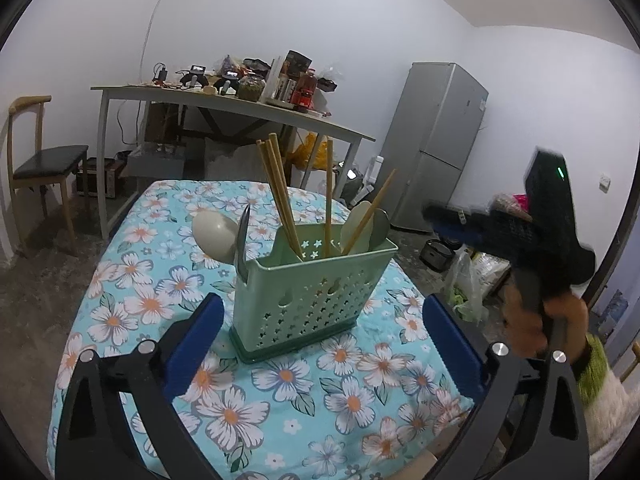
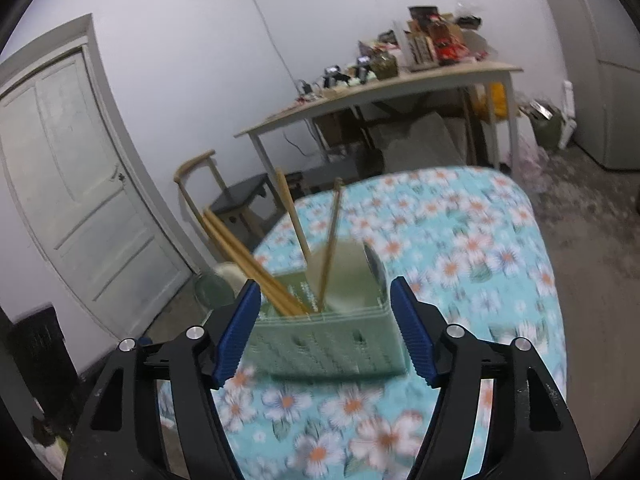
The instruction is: Organize utensils
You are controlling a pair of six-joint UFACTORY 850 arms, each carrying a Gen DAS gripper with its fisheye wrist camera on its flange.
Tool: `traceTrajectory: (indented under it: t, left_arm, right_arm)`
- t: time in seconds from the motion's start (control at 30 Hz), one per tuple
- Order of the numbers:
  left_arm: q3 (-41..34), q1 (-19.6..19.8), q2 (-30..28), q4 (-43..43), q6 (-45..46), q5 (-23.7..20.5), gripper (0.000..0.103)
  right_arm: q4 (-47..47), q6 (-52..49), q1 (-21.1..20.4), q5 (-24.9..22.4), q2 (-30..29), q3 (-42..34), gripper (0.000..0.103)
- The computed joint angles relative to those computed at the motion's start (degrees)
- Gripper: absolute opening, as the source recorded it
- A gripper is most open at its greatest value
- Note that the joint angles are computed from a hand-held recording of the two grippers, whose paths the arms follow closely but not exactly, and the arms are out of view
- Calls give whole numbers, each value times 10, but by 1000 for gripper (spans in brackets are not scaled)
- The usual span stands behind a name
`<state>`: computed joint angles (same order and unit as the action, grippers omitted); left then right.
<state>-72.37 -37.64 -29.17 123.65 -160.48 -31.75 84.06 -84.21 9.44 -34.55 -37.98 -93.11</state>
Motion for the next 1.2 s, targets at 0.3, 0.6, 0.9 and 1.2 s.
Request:
traceTrajectory:
  t: [0.3,0.6,0.9,1.2]
  left_arm:
    - [-48,-15,-26,-157,142,-28,97]
    - [-118,-38,-72,-390,285,-119,98]
    - [-198,-54,-134,-498,390,-243,98]
    - [-265,-63,-184,-532,460,-319,98]
  right_arm:
    - [-2,-18,-4,43,38,102,73]
    - [18,-69,-5,66,53,133,80]
    - [34,-99,-4,83,54,137,83]
    - [45,-141,1,117,42,130,89]
